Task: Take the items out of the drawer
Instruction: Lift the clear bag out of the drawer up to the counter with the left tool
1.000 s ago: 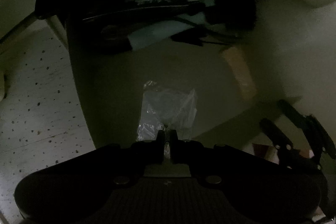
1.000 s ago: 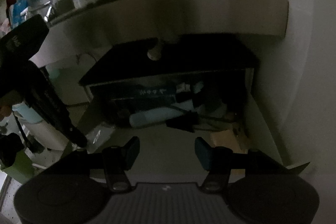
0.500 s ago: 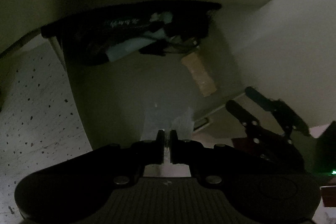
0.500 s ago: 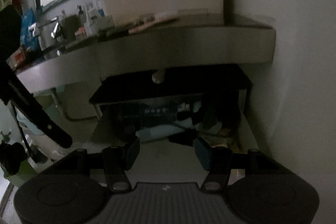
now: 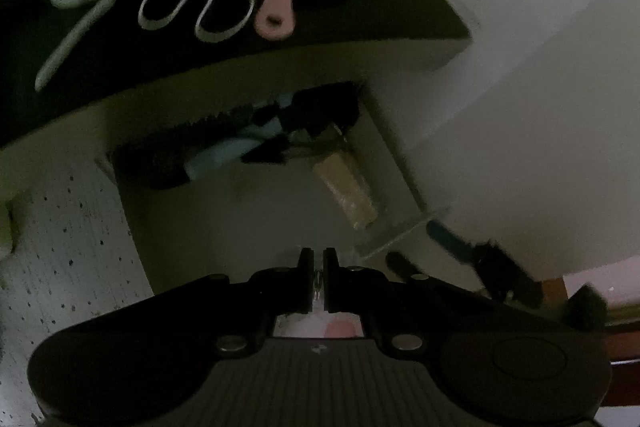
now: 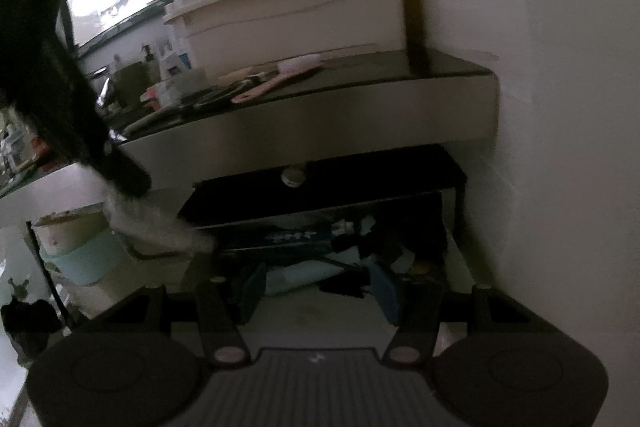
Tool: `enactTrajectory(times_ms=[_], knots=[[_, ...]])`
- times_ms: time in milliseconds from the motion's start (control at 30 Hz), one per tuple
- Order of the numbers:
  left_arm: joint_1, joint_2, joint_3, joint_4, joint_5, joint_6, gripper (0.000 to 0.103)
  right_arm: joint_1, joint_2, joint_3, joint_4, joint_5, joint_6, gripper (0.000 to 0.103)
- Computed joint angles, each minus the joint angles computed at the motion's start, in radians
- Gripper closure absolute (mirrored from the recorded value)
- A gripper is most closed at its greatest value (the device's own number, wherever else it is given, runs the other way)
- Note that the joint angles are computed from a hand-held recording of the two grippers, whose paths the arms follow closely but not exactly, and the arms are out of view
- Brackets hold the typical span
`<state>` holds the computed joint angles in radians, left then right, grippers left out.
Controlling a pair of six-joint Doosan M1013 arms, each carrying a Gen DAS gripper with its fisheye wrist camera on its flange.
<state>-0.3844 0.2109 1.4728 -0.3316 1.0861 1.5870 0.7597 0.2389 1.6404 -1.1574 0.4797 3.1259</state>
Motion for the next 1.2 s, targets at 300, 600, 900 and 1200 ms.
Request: enactTrajectory(times_ms=[300, 600, 900, 1200], knots=[[-0.034, 0.057, -0.195, 0.032, 0.059, -0.050, 0.099, -0.013, -0.006, 0.021, -0.037, -0.020, 0.086, 0.045], [-0.081, 0.172, -0.444, 0.147, 0.075, -0.167, 0.099, -0.019, -0.012, 0.042, -0.081, -0.032, 0.175, 0.045], [-0.123, 0.317, -0.612, 0.347, 0.032, -0.361, 0.099, -0.021, -0.015, 0.054, -0.086, -0.030, 0.206, 0.045], [-0.146, 0.388, -0.659, 0.433, 0.086, -0.382, 0.099, -0.036, -0.006, 0.049, -0.112, -0.056, 0.257, 0.045]])
